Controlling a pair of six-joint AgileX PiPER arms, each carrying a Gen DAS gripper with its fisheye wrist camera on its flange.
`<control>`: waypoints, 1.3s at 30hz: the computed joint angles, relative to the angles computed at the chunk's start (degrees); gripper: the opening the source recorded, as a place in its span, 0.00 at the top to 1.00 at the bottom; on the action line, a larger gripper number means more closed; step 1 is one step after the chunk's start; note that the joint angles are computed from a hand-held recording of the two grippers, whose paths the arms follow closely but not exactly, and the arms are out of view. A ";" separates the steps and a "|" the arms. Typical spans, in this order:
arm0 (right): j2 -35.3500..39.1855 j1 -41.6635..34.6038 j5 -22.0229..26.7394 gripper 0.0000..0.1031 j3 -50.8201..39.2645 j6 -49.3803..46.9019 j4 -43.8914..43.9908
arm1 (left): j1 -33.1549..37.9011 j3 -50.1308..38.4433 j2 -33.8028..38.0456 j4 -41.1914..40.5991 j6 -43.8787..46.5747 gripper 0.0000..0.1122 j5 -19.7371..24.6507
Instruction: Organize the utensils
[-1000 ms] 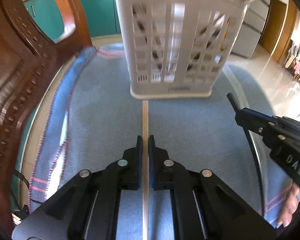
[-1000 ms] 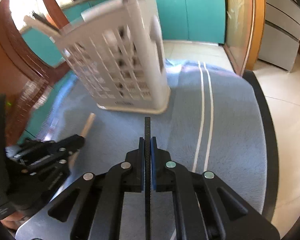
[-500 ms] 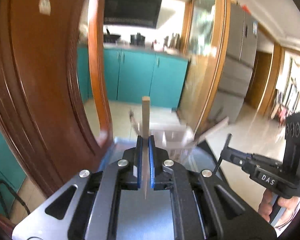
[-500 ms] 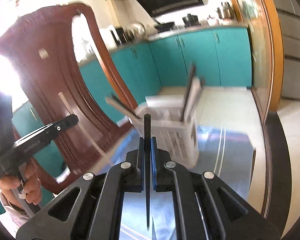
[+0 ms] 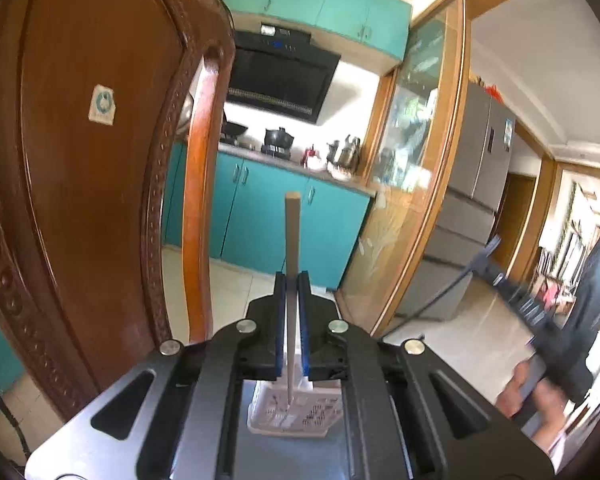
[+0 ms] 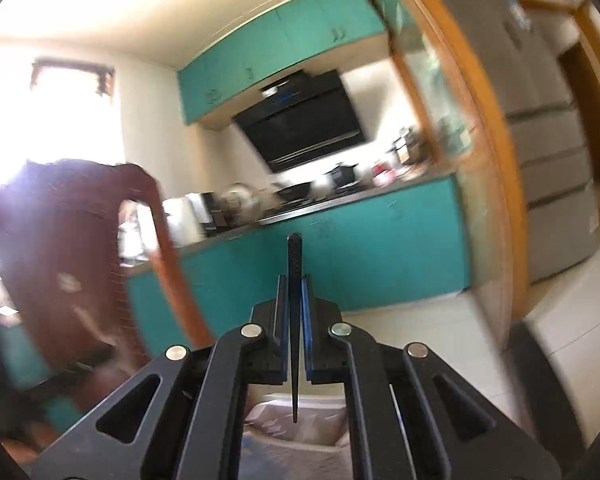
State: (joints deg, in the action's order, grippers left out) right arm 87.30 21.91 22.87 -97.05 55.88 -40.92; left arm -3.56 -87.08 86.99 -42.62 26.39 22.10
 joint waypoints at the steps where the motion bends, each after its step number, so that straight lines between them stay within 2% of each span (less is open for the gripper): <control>1: 1.21 0.59 1.22 0.94 -0.35 2.81 -3.44 | 0.36 0.75 -0.21 -3.88 3.11 0.94 -0.78; 3: 3.80 0.39 0.89 0.94 -0.79 2.66 -3.44 | 1.42 2.28 -1.25 -8.18 5.87 0.94 -1.42; 6: 6.49 -1.14 1.71 0.94 -2.64 -9.36 8.99 | 0.95 3.74 -1.04 -11.99 7.16 0.94 -5.69; 8: 7.80 -1.02 2.27 0.94 -3.38 -11.91 11.10 | -0.80 3.30 0.77 -5.90 0.70 0.94 -9.64; 10: 8.54 -0.68 2.75 0.94 -3.81 -14.95 13.66 | -1.38 2.17 2.43 -2.38 -3.26 0.94 -9.37; 13: 9.63 1.44 3.97 0.94 -4.34 -14.04 11.45 | -3.24 0.99 5.41 1.87 -6.53 0.94 -9.72; 16: 10.14 2.31 4.60 0.94 -4.30 -13.36 9.91 | -5.93 0.09 8.32 13.38 -15.86 0.94 -12.03; 26: 10.56 1.28 5.41 0.94 -4.17 -14.35 11.47 | -8.35 -4.54 15.23 29.57 -29.83 0.94 -9.23; 30: 10.52 0.54 5.74 0.94 -3.53 -15.03 12.88 | -8.97 -6.56 16.95 31.82 -30.60 0.94 -7.02; 32: 10.48 0.08 5.80 0.93 -3.10 -15.59 14.32 | -9.43 -6.55 17.12 34.60 -32.60 0.94 -7.26; 34: 10.10 -0.21 5.48 0.92 -2.56 -15.50 14.86 | -9.62 -6.49 17.00 36.35 -33.69 0.88 -7.10; 37: 8.52 -0.36 4.16 0.78 -1.01 -14.75 14.43 | -9.11 -4.91 16.13 33.13 -30.57 0.82 -7.51; 39: 6.50 -0.20 2.14 0.65 1.50 -11.32 11.45 | -8.96 -3.36 15.19 32.60 -29.59 0.78 -8.22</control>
State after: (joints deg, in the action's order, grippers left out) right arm 93.80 21.70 25.02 -95.56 44.56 -29.46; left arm -12.52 -90.44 102.17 -10.02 -3.20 13.88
